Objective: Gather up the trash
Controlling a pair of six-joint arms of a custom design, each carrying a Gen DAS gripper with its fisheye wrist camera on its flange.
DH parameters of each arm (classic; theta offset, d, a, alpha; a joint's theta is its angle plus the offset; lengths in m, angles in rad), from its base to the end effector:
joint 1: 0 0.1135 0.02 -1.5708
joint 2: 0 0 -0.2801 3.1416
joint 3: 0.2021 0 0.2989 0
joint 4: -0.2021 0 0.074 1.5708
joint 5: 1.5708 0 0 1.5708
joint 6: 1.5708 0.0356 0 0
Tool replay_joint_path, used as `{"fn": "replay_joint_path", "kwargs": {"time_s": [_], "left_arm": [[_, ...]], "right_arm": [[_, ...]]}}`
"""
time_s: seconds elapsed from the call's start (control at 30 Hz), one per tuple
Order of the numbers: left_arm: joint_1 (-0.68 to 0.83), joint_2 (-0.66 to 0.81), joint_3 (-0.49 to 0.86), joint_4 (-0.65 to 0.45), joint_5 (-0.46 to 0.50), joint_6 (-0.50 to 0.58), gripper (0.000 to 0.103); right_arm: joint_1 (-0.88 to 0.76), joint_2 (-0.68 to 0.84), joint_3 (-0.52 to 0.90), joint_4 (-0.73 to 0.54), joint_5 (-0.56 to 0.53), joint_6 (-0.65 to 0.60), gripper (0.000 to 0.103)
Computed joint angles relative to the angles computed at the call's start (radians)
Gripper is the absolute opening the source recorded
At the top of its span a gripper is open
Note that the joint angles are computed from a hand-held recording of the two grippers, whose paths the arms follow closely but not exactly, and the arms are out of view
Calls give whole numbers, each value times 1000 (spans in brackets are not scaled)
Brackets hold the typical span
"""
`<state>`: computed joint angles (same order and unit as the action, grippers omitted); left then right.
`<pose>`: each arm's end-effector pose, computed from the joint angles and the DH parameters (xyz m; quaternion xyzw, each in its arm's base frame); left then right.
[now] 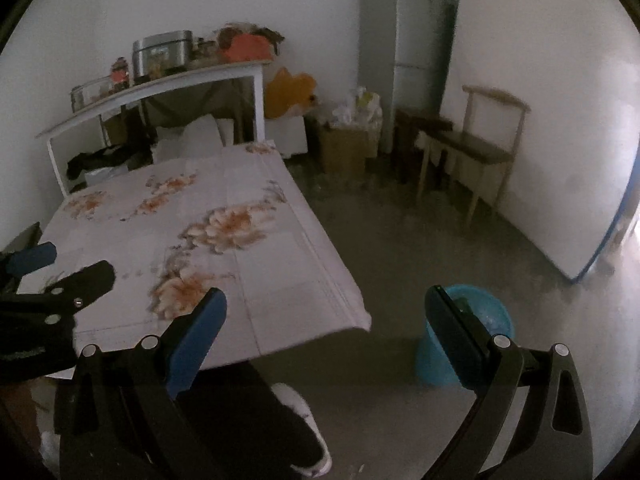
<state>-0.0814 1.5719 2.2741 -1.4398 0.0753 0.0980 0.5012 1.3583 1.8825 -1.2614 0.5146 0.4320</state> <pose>0.2850 -0.0259 0.5549 0.0970 0.9088 -0.0311 0.4046 0.2383 0.1106 0.5152 0.0724 0.8873 -0.0317 0.4543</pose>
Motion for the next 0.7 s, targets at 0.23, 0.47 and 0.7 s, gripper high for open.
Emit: {"fn": "replay_joint_path", "kwargs": {"time_s": [0.23, 0.47, 0.7], "left_arm": [[-92, 39, 15, -46, -115, -59, 97], [-131, 41, 10, -59, -208, -88, 97], [-135, 55, 27, -84, -215, -90, 97]], "right_arm": [[-57, -6, -1, -94, -1, 35, 95], [-86, 16, 58, -194, 15, 76, 95], [-107, 34, 120, -267, 24, 104, 95]]}}
